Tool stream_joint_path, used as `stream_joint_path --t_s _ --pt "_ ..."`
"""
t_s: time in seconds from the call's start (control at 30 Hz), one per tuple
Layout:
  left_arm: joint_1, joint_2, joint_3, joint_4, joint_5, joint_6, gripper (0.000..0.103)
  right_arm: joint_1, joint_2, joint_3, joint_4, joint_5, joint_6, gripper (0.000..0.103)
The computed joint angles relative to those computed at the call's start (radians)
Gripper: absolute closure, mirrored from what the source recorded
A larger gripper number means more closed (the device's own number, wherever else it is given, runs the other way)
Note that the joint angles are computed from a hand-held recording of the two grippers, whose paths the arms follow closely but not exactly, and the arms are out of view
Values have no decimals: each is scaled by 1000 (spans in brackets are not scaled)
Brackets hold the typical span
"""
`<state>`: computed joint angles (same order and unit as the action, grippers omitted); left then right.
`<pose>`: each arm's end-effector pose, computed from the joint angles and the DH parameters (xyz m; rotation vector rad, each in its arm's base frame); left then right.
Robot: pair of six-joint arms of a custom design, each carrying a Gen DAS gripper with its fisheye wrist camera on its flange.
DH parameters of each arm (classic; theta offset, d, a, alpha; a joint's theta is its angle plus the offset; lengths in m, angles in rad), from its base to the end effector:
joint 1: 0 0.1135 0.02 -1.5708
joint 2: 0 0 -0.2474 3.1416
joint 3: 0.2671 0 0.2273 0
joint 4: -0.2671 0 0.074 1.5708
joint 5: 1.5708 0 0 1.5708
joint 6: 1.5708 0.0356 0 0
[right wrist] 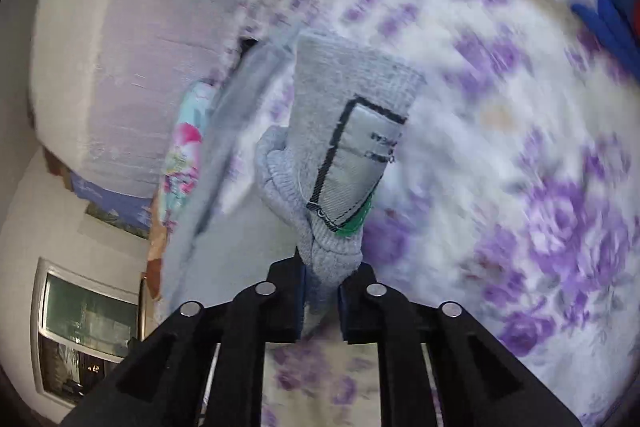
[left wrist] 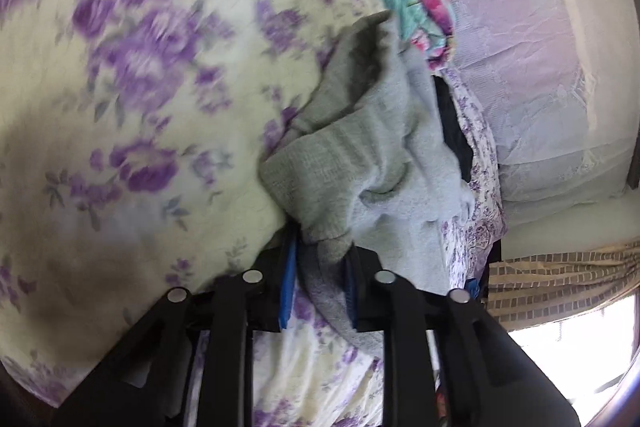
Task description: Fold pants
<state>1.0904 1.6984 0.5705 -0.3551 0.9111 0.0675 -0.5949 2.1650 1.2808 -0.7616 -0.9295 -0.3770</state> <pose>0.1211 0.1715 0.0911 -1.1359 2.1301 -0.9317 0.2949 -0.1651 0.0919 0.3218 2.5048 1.1636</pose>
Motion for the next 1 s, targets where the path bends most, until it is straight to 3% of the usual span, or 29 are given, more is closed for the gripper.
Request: stream_joint_path --t_s 0.07,0.13,0.17,0.23,0.27,0.4,0.53,0.6,0.7,0.77,0.87,1.0 --pt "49 12 32 -98 27 83 78 -52 78 71 -157 -61 -99 82" --pt "100 -33 59 -198 20 157 57 -98 57 121 -271 -37 -169 54" --pt "128 -89 61 -221 5 173 51 -129 35 139 -307 -27 -207 48" --pt "168 -226 46 -178 -56 124 29 -187 -12 150 -316 8 -210 47" --pt "174 -282 51 -139 -88 83 27 -213 -32 159 -306 7 -186 47" --pt "21 -219 172 5 -127 -70 27 -211 -77 160 -196 -68 -65 44" --pt "-235 -26 375 114 -281 -146 27 -72 -59 162 -132 -133 74 40" --pt "-309 92 490 118 -330 -145 27 1 -42 182 -124 -139 131 40" --pt "-365 274 666 64 -345 -117 27 94 -80 123 -9 -117 231 40" --pt "-376 373 764 11 -299 -82 29 146 -70 137 76 -116 316 40" --pt "-381 450 802 0 -226 -42 41 220 -15 205 223 -88 480 40" --pt "-351 518 799 72 -131 -59 56 320 203 513 274 -42 690 40"
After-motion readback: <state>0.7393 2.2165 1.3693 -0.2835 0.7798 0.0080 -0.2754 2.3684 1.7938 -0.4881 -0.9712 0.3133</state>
